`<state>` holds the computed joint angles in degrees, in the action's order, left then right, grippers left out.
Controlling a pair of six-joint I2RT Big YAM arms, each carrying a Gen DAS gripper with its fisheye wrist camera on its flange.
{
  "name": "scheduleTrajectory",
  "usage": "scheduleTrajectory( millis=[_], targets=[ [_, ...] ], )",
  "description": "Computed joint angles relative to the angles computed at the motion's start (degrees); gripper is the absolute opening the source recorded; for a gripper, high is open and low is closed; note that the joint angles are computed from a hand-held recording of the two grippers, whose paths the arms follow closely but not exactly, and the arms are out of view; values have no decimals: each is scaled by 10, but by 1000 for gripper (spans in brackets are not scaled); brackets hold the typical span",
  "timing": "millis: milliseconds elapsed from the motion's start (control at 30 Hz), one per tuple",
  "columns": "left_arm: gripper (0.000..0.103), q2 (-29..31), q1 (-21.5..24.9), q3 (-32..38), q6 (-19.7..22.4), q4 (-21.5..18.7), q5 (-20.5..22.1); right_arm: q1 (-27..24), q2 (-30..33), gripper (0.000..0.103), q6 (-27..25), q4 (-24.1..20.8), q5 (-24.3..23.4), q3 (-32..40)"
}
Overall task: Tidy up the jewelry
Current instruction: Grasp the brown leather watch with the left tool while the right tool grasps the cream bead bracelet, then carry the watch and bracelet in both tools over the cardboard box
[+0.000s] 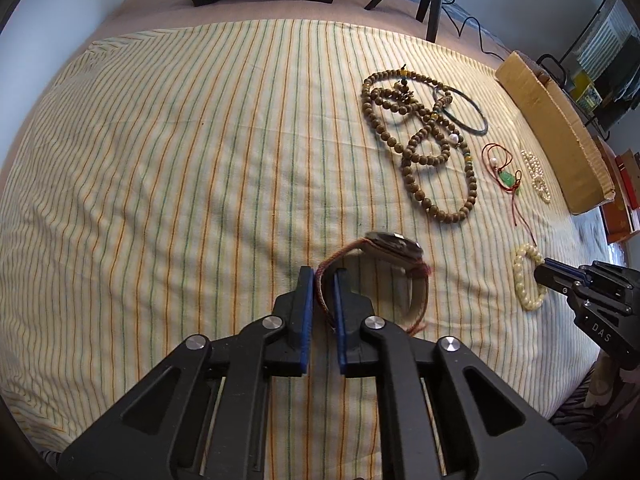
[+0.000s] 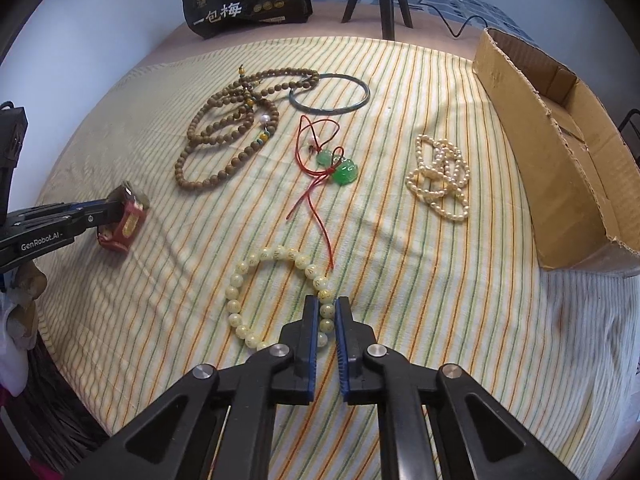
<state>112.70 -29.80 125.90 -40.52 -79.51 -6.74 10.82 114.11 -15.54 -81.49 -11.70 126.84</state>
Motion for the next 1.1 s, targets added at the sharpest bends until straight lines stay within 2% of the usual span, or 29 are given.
scheduleTrajectory(
  millis=[467,667,867,1000,1100],
  targets=[
    [6,-25,-18,-6,11,17,-43,-11,-61,5,8,65,-17,-63],
    [6,-20,-24,24,18,15,-48,-20,-76,5,13,82,-19,-65],
    [6,3,-33,81,31,10,-55,-34,-85,5,14,99,-15,-57],
    [6,32,-38,141,39,-1,-55,-47,-82,5,16,100,-21,-31],
    [6,69,-42,214,46,-22,-53,-57,-81,5,15,105,-21,-16]
  ],
)
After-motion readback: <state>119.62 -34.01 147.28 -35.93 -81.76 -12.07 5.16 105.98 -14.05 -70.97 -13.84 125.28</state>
